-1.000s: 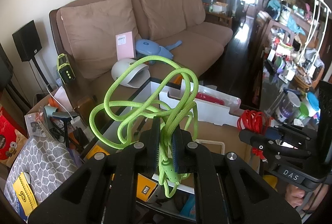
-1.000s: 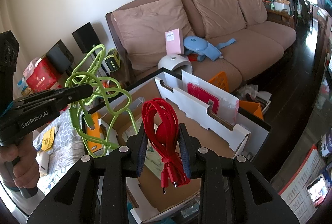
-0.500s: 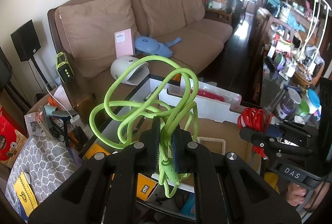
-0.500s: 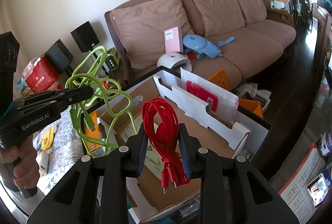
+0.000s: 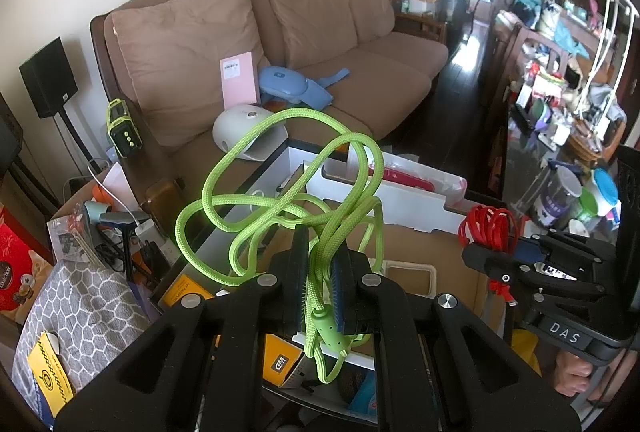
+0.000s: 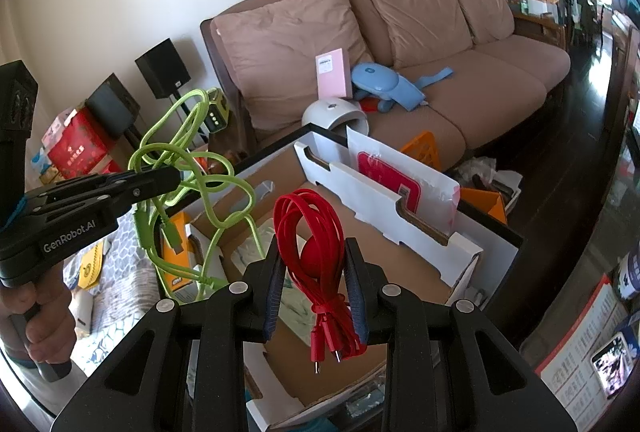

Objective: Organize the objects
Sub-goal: 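Lower the lime-green cable into the box with the left gripper while the right gripper holds the red cable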

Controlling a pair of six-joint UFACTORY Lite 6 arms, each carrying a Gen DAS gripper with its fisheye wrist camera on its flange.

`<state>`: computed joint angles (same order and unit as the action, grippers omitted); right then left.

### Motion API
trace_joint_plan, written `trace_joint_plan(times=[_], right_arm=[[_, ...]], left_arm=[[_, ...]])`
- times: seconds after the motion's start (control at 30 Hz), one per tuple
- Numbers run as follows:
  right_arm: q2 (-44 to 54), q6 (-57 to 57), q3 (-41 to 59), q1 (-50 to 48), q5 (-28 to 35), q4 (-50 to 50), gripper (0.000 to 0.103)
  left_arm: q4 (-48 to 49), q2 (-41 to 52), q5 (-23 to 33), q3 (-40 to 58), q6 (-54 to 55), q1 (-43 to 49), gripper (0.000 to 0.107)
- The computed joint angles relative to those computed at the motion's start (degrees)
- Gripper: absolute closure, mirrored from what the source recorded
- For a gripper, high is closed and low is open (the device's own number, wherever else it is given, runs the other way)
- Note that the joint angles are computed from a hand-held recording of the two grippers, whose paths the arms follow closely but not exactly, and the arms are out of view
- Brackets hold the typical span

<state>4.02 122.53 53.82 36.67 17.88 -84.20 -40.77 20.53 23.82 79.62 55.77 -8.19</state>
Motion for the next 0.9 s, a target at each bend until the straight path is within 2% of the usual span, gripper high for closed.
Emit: trace_joint_plan(times=[0.9], right_arm=[[0.8,-2.1,0.5,0.1,-0.2,2.6,0.075]], left_arm=[[2.0,1.6,-0.3,0.1,-0.8,-0.4,0.097]])
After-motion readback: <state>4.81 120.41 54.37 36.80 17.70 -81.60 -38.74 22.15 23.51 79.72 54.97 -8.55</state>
